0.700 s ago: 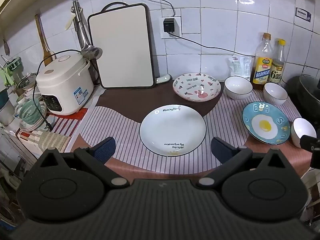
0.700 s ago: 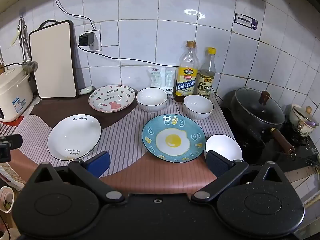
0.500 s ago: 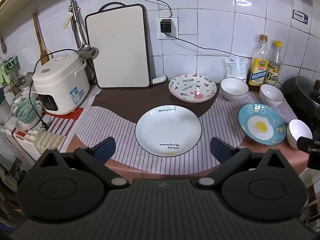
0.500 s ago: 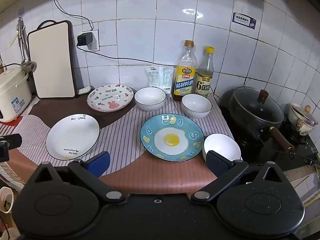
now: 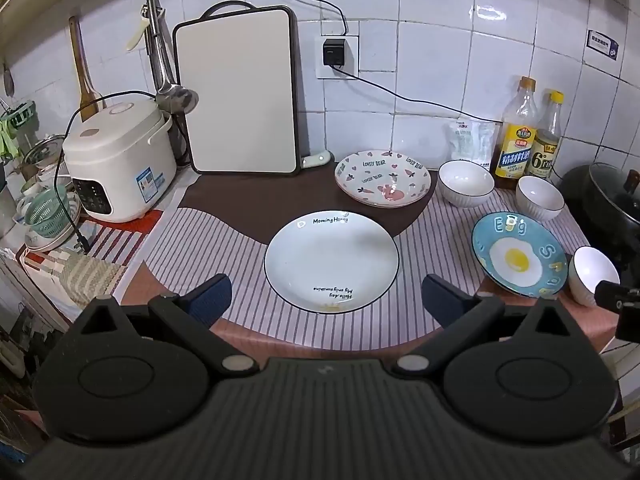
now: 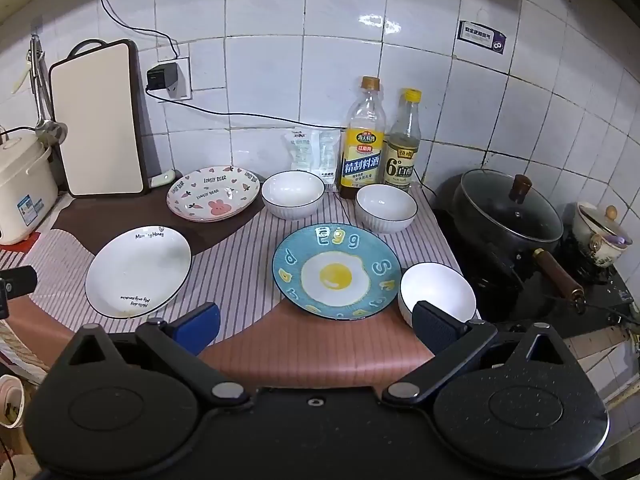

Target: Organize plates and bowls

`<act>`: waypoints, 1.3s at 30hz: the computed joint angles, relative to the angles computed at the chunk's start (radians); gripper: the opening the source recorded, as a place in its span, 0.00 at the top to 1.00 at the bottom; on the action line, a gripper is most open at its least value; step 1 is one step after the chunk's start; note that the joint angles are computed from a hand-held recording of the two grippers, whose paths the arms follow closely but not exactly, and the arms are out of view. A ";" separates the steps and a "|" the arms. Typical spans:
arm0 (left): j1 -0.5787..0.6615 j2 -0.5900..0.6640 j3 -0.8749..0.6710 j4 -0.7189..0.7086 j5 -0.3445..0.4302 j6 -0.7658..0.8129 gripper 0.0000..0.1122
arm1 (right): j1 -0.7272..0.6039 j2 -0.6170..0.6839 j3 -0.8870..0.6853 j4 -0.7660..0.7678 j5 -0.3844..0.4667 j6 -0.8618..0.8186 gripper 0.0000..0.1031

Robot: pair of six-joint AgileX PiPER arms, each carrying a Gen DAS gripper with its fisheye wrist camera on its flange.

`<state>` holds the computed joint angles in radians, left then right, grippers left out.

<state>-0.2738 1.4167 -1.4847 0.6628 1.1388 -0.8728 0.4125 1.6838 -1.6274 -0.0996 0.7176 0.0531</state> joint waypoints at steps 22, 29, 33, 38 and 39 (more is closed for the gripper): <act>0.007 -0.010 0.062 0.005 -0.046 -0.007 0.08 | -0.002 0.021 -0.009 -0.014 -0.001 0.011 0.00; 0.009 -0.013 0.073 0.001 -0.055 -0.006 0.08 | -0.004 0.007 0.027 -0.012 -0.043 0.008 0.00; 0.007 -0.016 0.085 -0.001 -0.062 -0.010 0.08 | -0.004 0.001 0.038 -0.009 -0.057 0.001 0.00; 0.025 -0.018 0.084 -0.022 -0.072 0.016 0.08 | -0.002 0.002 0.038 -0.005 -0.063 -0.016 0.00; 0.027 -0.017 0.080 -0.025 -0.071 0.022 0.08 | -0.001 0.001 0.040 -0.002 -0.066 -0.021 0.00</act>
